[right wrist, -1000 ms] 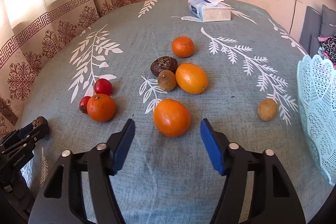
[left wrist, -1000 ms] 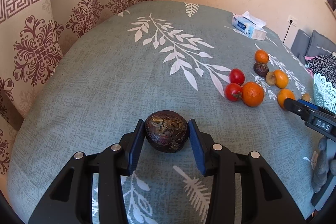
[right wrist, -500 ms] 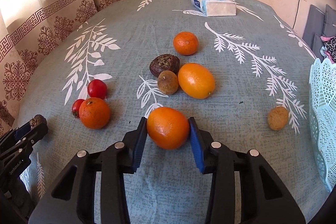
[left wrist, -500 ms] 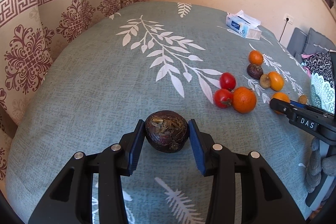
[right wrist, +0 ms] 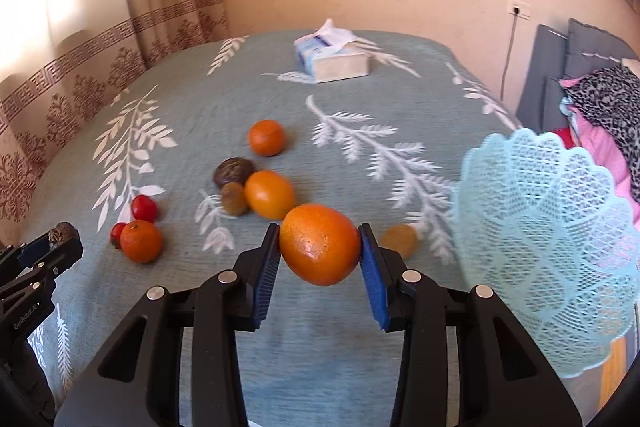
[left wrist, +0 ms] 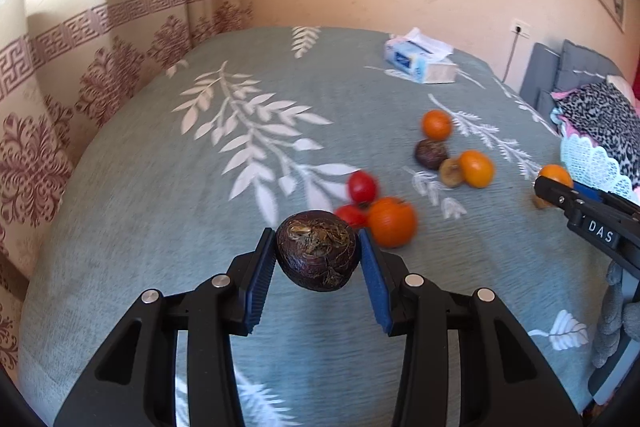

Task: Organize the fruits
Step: 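Carry the orange into the blue basket with the right gripper while the left carries the passion fruit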

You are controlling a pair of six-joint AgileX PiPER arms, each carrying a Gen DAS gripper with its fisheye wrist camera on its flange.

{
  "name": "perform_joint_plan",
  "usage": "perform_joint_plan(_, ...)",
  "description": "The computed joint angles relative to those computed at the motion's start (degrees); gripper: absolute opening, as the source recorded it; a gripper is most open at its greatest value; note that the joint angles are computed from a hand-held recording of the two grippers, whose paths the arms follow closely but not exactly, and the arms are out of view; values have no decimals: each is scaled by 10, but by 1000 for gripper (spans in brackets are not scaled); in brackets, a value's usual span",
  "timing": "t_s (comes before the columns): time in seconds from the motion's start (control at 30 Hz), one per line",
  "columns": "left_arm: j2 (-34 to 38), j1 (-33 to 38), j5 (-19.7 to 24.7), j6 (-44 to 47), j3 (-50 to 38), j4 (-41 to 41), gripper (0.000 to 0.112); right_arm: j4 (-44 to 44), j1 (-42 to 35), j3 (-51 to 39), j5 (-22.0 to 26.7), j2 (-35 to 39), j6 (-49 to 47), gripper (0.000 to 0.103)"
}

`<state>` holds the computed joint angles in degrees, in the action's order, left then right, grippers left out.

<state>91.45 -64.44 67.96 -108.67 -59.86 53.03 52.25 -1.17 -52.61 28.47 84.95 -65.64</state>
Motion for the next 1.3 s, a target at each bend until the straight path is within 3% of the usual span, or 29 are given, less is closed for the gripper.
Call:
perform_joint_plan(0.57, 141, 14, -16, 177, -232, 5, 43, 55, -177, -21, 32, 12, -77, 40)
perform_joint_plan(1.3, 346, 41, -25, 411, -582, -52, 43, 73, -240, -60, 20, 63, -73, 44)
